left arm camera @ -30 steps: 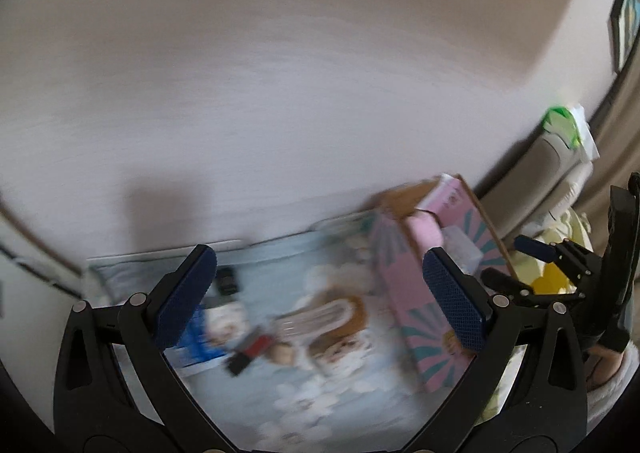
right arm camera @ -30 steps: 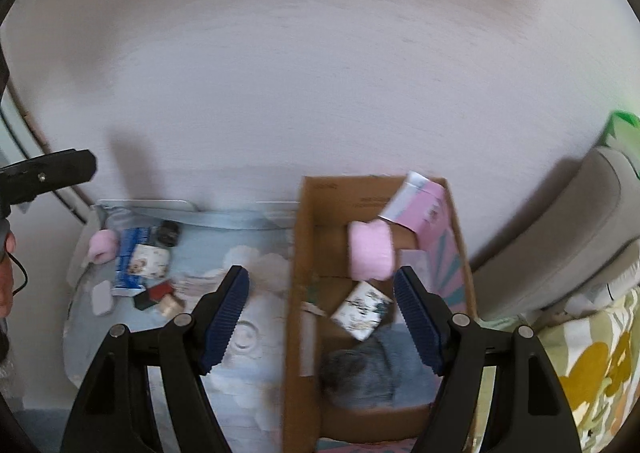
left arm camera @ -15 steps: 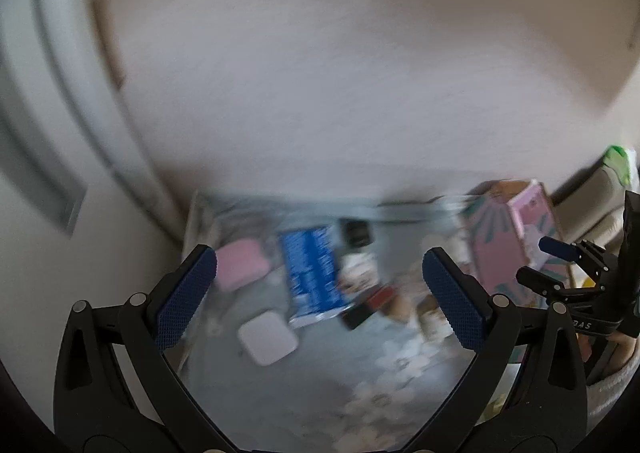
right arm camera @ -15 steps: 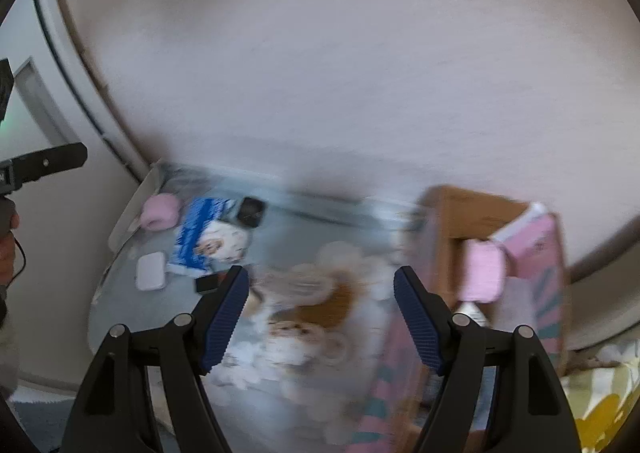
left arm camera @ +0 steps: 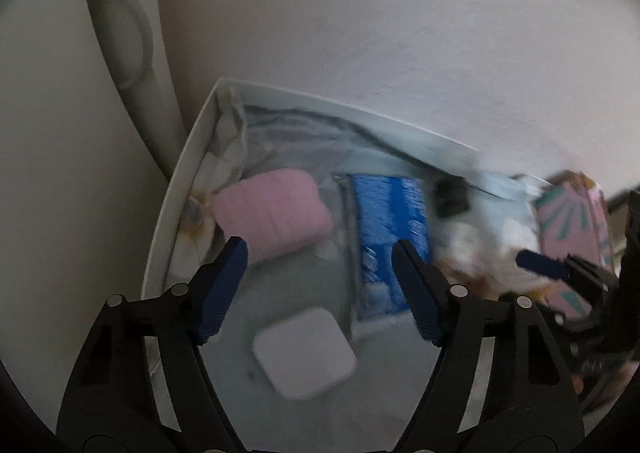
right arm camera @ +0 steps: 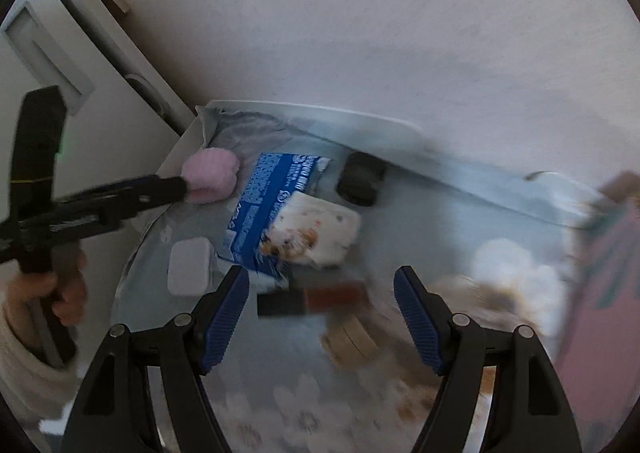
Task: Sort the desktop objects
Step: 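Grasp the second pink wristband with left tool while right tool grasps patterned cloth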
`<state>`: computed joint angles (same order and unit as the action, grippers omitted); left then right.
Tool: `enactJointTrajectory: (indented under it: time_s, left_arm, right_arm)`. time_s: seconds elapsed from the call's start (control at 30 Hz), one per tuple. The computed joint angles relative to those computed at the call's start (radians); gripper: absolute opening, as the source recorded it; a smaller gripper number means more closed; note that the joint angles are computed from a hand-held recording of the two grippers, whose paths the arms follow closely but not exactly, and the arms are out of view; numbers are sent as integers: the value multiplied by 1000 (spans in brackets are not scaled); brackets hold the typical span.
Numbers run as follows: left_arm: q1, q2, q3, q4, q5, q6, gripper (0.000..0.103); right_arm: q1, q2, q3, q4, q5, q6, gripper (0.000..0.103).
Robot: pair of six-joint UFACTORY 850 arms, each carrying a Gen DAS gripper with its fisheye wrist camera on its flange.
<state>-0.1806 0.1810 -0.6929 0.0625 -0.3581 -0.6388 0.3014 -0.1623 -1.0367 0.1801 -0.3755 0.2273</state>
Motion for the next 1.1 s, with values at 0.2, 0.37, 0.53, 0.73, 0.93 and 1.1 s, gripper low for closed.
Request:
enactJointTrajectory:
  time_s: [0.2,0.37,0.53,0.73,0.93,1.1]
  left_arm:
    - [4,-76,-8,164,51,-154,73]
    - [-48,-76,-7,465,17,-428,71]
    - [-108,-81,2,636,-25,-607,69]
    - [-127,-104,-6,752,-37,-766,69]
    - [-159,-133,-23,850,-120,-853,46]
    - [-152,-92,4,873,-75,-909,26]
  right_arm:
    - [-8,-70,-26,117,39,-90,71]
    - [-6,-86,-30,191,61,-148,71]
    - [5,-94,-38,123,76,-88,69]
    - [2,-107,-48,83,77,-57,53]
    - [-4,-113,-55,72,80,-36,41]
    - [-3,-109,-50,66,84,-25,40]
